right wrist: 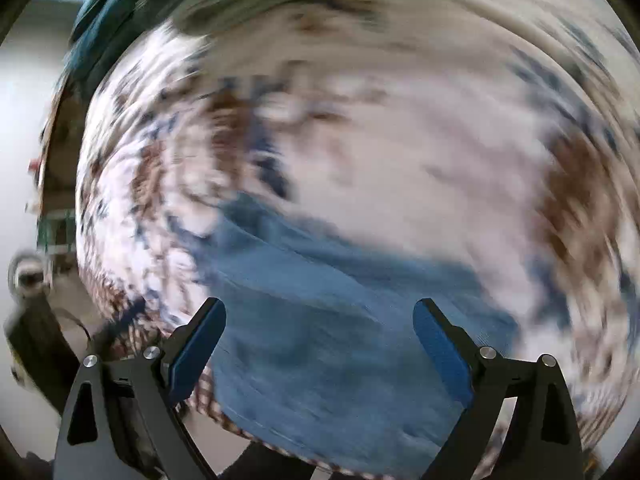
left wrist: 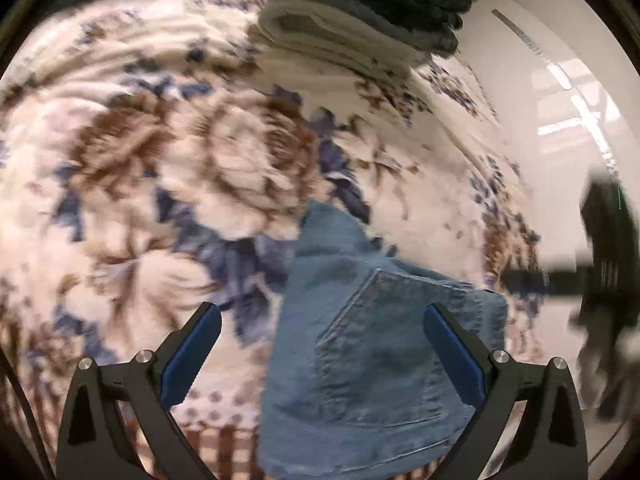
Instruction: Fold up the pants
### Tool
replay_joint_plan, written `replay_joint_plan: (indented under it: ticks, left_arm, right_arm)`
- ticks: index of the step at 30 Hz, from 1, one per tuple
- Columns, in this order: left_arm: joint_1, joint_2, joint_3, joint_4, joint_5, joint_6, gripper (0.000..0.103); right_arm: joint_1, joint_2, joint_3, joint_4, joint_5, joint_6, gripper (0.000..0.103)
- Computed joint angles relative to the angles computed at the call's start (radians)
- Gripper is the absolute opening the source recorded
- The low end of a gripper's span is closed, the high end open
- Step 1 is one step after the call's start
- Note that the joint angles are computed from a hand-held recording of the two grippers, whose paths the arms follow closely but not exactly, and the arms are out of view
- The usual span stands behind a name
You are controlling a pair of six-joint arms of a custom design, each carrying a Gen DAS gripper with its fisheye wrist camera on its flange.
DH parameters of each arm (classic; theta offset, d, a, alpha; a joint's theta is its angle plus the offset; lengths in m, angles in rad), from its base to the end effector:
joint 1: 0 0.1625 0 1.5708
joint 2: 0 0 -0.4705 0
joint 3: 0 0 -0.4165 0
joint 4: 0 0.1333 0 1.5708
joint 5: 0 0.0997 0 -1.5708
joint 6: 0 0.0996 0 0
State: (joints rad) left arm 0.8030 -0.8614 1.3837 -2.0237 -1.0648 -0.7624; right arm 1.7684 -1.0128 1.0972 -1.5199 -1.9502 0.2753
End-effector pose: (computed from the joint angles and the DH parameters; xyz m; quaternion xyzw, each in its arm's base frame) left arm -0.3978 -0.6735 0.2179 0.0113 0.9676 -0.1490 0.2037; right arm 0.2419 -0.7169 0.4214 -0.0253 -0.9796 -0.0205 0.1985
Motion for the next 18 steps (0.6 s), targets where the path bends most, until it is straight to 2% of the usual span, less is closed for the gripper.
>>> replay_joint_plan:
  ticks: [4,7,9,13,15,16,17,18]
  left_arm:
    - [0.046,0.077,-0.066,0.05,-0.103,0.066,0.103]
    - [0.073,0.117,-0.092,0.1,-0.16,0.099,0.103]
    - [0.094,0.129,-0.083,0.095,-0.212,0.113,0.103]
    - [0.121,0.121,-0.059,0.044,-0.277,0.135,0.103]
    - [0.12,0.119,-0.061,0.053,-0.282,0.142,0.103]
    - [0.117,0.116,-0.062,0.059,-0.276,0.148,0.103]
    - [0.116,0.116,-0.065,0.067,-0.282,0.162,0.103]
    - [0.118,0.119,-0.071,0.079,-0.289,0.181,0.103]
  right_arm:
    - [-0.088,-0.174,0.234,-0.101,0.019,0.036,0.097]
    - [-0.192,-0.242,0.369,-0.152,0.144,0.009,0.097]
    - [-0.263,-0.258,0.44,-0.193,0.255,-0.052,0.098]
    - [-0.33,-0.277,0.529,-0.341,0.407,-0.135,0.1]
    - [-0.341,-0.278,0.533,-0.351,0.541,-0.199,0.099]
    - [-0.325,-0.272,0.518,-0.334,0.551,-0.239,0.099]
    - [-0.308,-0.257,0.502,-0.309,0.52,-0.286,0.099]
    - [-0.29,-0.24,0.485,-0.282,0.45,-0.296,0.098]
